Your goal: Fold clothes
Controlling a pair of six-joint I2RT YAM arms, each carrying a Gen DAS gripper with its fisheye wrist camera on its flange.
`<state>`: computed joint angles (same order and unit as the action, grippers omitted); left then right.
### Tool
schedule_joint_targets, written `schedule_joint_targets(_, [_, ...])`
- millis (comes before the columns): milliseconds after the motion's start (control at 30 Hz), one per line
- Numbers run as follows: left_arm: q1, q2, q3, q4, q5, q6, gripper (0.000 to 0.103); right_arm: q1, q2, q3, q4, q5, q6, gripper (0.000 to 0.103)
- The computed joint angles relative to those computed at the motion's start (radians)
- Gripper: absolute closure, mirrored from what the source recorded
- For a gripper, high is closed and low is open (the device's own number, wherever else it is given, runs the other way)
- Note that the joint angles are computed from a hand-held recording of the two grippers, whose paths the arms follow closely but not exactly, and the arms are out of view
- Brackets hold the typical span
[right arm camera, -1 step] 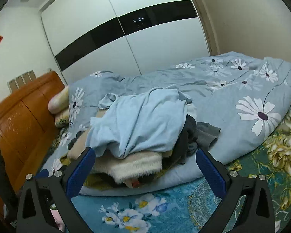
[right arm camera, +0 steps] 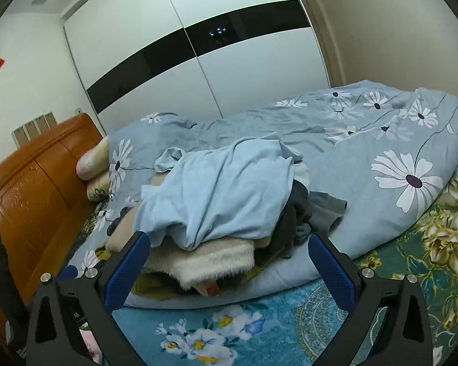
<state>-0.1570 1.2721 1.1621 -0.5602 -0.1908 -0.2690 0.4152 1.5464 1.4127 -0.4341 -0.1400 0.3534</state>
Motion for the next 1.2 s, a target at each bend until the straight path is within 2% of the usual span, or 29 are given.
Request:
schedule_joint_targets(133, [-0.011, 0.043, 0.055, -0.037, -0.022, -0.045, 0.0, 0.0, 0.032, 0.043, -0.031, 0.008, -0.03, 0.0])
schedule_joint_targets(200, [-0.028, 0.018, 0.017, 0.002, -0.04, -0.048, 0.0, -0.002, 0.052, 0.069, -0.035, 0.006, -0.029, 0.0])
schedule_joint_targets(267, [-0.034, 0.008, 0.01, 0.009, -0.044, -0.034, 0.0, -0.011, 0.048, 0.059, -0.011, -0.016, -0.031, 0.0])
schedule_joint_targets(333, [-0.04, 0.003, 0.013, 0.005, -0.045, -0.014, 0.0, -0.019, -0.004, -0.019, 0.042, -0.042, -0.042, 0.0])
schedule_joint_targets(433, [-0.058, -0.004, 0.018, 0.001, -0.063, 0.006, 0.0, -0.013, -0.016, -0.037, 0.041, -0.04, -0.058, 0.0])
schedule_joint_targets(600, [-0.051, 0.003, 0.042, -0.017, -0.055, 0.003, 0.0, 0.029, 0.0, 0.001, -0.009, 0.051, -0.075, 0.0])
schedule_joint_targets(933, [-0.032, 0.012, 0.042, -0.009, -0.065, 0.007, 0.0, 0.063, 0.052, 0.095, -0.097, 0.117, -0.095, 0.0])
schedule_joint_targets(1200, [-0.002, 0.033, 0.044, -0.012, -0.037, -0.017, 0.0, 0.072, 0.105, 0.147, -0.125, 0.115, -0.095, 0.0])
